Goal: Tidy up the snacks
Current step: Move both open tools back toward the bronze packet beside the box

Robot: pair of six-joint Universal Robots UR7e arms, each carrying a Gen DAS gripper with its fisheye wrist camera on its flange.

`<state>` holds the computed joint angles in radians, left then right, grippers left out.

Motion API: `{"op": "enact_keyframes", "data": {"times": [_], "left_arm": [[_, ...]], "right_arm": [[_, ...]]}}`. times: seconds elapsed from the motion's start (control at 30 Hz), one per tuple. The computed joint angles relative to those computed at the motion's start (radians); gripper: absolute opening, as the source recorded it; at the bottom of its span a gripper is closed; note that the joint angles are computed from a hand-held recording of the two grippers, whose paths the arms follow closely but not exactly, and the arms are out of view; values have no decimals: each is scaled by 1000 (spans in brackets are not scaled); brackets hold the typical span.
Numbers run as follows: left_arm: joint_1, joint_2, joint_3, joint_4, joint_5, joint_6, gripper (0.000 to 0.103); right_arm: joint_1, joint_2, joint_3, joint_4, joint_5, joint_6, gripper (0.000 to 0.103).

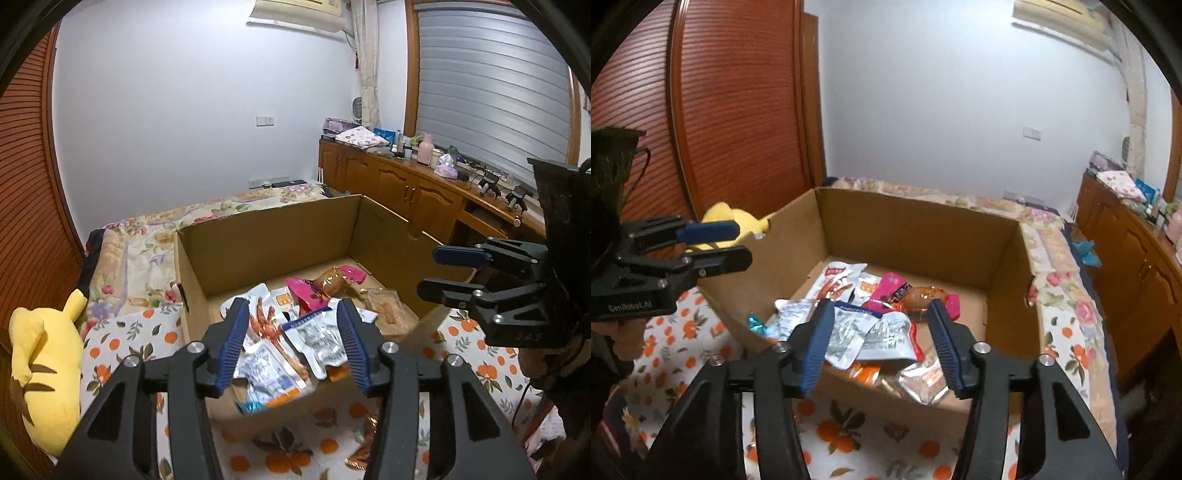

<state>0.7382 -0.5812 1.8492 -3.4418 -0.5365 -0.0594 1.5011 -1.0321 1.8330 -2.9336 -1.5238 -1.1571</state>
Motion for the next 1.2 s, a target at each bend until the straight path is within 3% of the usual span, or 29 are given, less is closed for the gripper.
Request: {"op": "enact_keyframes", "data": {"times": [0.1,0.63,1.2], "left_arm": [[-20,6,25,-18,16,-14,72],[-83,25,170,23,1,-234,74],[-105,26,283,57,2,-420,73]], "right_arm": [[-13,-42,52,-17,14,-6,60],[-90,-144,265,-78,-7,-56,65],[-137,-97,365,-96,-69,-103,65]]}}
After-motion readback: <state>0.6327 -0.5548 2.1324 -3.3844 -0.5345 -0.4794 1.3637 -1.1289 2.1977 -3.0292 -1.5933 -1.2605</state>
